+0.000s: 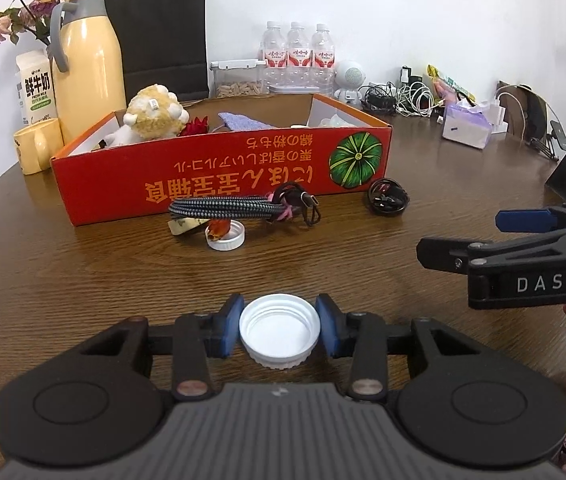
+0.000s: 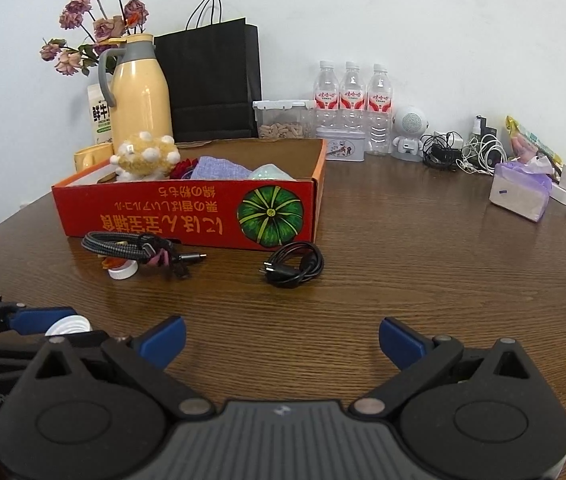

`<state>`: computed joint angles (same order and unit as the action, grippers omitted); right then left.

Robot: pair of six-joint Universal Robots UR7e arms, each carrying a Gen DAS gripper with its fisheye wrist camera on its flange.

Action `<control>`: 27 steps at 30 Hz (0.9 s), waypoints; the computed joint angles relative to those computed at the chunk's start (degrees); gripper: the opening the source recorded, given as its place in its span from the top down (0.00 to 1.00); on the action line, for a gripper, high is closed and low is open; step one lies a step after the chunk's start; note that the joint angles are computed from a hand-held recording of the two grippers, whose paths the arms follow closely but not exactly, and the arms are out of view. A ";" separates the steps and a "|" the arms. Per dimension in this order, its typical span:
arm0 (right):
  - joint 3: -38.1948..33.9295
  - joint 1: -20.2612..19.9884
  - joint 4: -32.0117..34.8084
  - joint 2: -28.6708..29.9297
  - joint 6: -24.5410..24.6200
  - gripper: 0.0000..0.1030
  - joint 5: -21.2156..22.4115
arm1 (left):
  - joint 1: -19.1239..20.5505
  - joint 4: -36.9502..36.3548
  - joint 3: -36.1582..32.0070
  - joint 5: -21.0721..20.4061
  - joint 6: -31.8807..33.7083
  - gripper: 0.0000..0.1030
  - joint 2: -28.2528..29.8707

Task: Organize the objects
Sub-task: 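Grasp the large white bottle cap with the left gripper while the right tool moves toward the black cable, then carry the white cap toward the box with the left gripper while the right gripper grasps the black cable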

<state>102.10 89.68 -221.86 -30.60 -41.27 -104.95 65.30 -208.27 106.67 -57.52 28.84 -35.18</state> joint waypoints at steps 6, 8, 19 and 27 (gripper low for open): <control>-0.48 0.14 -0.12 0.16 -0.37 0.00 -0.52 | -0.05 -2.73 -0.20 -0.09 0.90 0.61 -0.58; -1.06 0.26 -0.04 0.34 -0.91 0.00 -0.91 | 0.00 -3.75 -0.76 -0.02 1.36 0.61 -0.70; -8.34 1.35 3.69 2.41 -3.87 0.00 -3.93 | 1.15 -7.35 -8.70 1.25 4.67 0.61 0.46; -15.93 1.71 8.24 5.74 -4.66 0.00 -5.44 | 3.16 -6.64 -15.65 2.18 4.52 0.61 2.86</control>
